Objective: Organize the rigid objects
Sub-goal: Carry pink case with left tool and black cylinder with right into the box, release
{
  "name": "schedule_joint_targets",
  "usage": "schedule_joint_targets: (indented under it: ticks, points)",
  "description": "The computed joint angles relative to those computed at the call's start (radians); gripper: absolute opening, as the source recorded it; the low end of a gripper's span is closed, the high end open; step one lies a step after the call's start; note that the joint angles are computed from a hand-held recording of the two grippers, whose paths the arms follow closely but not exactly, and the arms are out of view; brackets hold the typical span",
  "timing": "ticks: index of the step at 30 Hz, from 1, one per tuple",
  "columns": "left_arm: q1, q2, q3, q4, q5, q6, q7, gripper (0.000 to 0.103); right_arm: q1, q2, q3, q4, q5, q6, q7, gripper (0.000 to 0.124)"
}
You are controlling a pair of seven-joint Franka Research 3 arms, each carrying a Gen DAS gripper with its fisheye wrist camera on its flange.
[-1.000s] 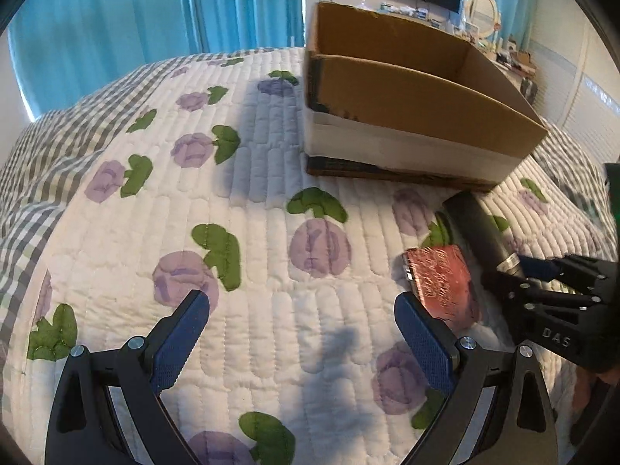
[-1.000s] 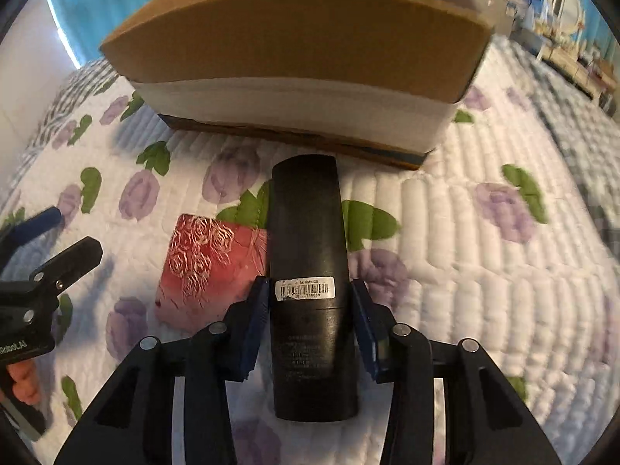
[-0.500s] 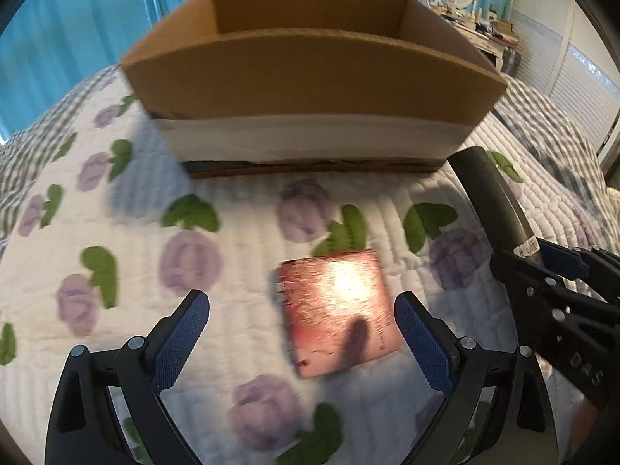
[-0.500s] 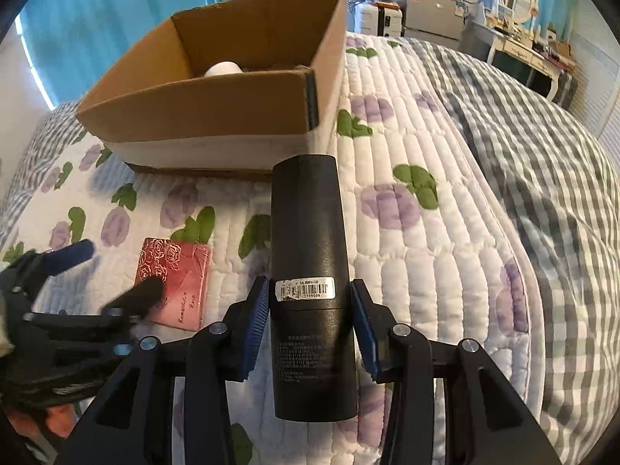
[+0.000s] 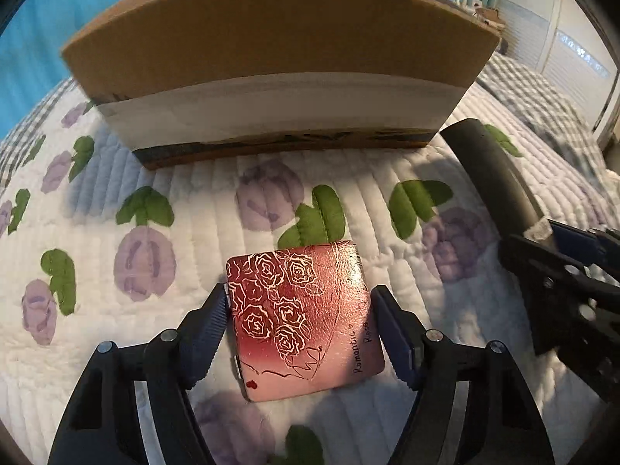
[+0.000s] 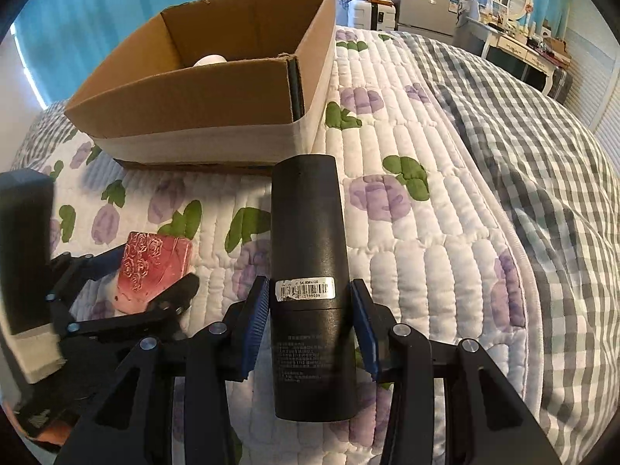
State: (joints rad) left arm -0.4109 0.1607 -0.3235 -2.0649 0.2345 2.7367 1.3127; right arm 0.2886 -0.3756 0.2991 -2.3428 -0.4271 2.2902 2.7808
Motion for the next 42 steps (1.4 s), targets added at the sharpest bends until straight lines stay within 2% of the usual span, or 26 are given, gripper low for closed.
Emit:
schedule_joint_targets:
  ticks: [5, 9, 13, 23, 30, 35, 42]
  points:
    - [0.026, -0.09, -0.003, -0.063, -0.072, 0.028, 0.068, 0.072, 0.008, -0.007, 0.023, 0.024, -0.035, -0.026, 0.007, 0.041]
    - [0.031, -0.157, 0.013, -0.081, -0.094, 0.04, 0.087, 0.072, 0.008, -0.03, 0.049, 0.069, -0.078, -0.069, 0.016, 0.041]
    - [0.028, -0.216, 0.032, -0.091, -0.175, 0.074, 0.155, 0.072, 0.003, -0.049, 0.068, 0.129, -0.129, -0.107, 0.021, 0.041]
    - [0.012, -0.236, 0.058, 0.023, -0.27, 0.069, 0.251, 0.072, -0.005, 0.0, 0.082, 0.325, -0.226, -0.2, -0.05, 0.041]
    - [0.035, -0.15, 0.046, 0.179, -0.241, 0.02, 0.254, 0.072, 0.0, 0.054, 0.054, 0.419, -0.274, -0.204, -0.095, 0.041]
    - [0.041, -0.025, 0.031, 0.354, -0.173, -0.039, 0.23, 0.072, 0.0, 0.103, 0.017, 0.476, -0.298, -0.182, -0.129, 0.041]
    - [-0.009, 0.205, 0.048, 0.644, -0.017, -0.164, 0.169, 0.072, -0.006, 0.151, -0.041, 0.499, -0.317, -0.121, -0.163, 0.041]
